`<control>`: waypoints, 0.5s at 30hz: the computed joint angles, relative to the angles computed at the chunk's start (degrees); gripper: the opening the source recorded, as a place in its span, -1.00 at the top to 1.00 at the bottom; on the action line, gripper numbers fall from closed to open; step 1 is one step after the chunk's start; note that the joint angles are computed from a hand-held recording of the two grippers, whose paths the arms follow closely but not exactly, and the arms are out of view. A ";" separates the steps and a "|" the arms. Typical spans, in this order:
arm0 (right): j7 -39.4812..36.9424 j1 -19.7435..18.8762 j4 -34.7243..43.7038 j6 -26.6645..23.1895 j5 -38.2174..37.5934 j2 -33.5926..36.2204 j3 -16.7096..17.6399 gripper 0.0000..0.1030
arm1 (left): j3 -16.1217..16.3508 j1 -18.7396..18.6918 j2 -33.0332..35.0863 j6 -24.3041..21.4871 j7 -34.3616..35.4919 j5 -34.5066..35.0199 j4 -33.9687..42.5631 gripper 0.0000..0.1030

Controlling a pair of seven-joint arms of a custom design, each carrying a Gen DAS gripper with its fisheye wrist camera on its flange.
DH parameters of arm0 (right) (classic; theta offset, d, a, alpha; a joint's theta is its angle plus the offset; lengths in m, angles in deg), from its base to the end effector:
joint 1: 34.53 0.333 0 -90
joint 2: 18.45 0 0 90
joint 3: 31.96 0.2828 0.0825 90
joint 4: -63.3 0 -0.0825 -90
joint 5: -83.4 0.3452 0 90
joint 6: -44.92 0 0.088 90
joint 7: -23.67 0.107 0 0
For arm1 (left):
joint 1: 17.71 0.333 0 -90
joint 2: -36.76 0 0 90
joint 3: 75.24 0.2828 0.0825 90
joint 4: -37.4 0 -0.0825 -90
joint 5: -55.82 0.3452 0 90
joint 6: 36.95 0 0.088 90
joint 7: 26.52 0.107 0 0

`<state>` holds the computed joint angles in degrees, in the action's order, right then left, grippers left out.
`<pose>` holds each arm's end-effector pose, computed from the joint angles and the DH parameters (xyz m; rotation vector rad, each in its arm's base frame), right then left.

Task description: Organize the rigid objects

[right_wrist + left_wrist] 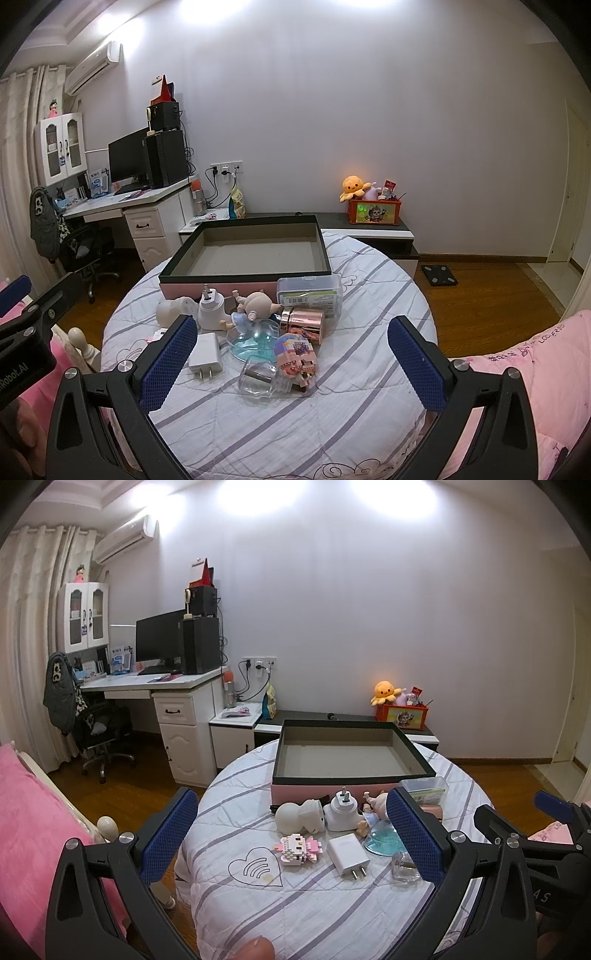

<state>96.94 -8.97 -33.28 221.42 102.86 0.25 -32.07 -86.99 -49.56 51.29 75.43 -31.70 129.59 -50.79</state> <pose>0.5988 0.2552 0.5230 -1.7835 1.1700 -0.6330 0.5020 -0.3707 0.5455 -1.7348 1.0582 -0.7190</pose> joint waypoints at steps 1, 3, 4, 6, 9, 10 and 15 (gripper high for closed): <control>0.05 0.06 -0.01 0.01 -0.04 0.01 -0.07 -1.00 | -0.04 -0.10 0.07 -0.17 0.01 -0.01 0.16 -1.00; 0.10 0.09 0.10 -0.23 -0.12 -0.05 -0.13 -1.00 | 0.00 0.02 -0.08 0.05 0.12 -0.08 -0.03 -1.00; 0.03 -0.02 0.17 -0.35 -0.08 -0.08 -0.06 -1.00 | -0.06 -0.07 -0.03 -0.12 0.18 -0.11 0.13 -1.00; 0.14 0.11 0.01 -0.03 -0.18 0.00 -0.15 -1.00 | -0.04 -0.03 -0.14 0.03 -0.09 0.04 -0.06 -1.00; 0.15 0.16 0.04 -0.05 -0.19 0.01 -0.21 -1.00 | 0.00 0.06 -0.11 0.08 0.12 -0.09 0.02 -1.00; 0.04 0.05 0.05 -0.10 -0.10 -0.01 -0.07 -1.00 | -0.05 -0.01 -0.01 -0.05 0.21 -0.10 0.21 -1.00; 0.35 0.30 -0.10 0.03 -0.39 -0.06 -0.35 -1.00 | -0.07 0.18 -0.21 0.24 0.10 -0.26 -0.13 -1.00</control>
<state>97.29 -8.67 -33.38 221.44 102.47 0.18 -32.42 -87.06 -49.38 51.07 75.67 -31.59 129.33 -50.93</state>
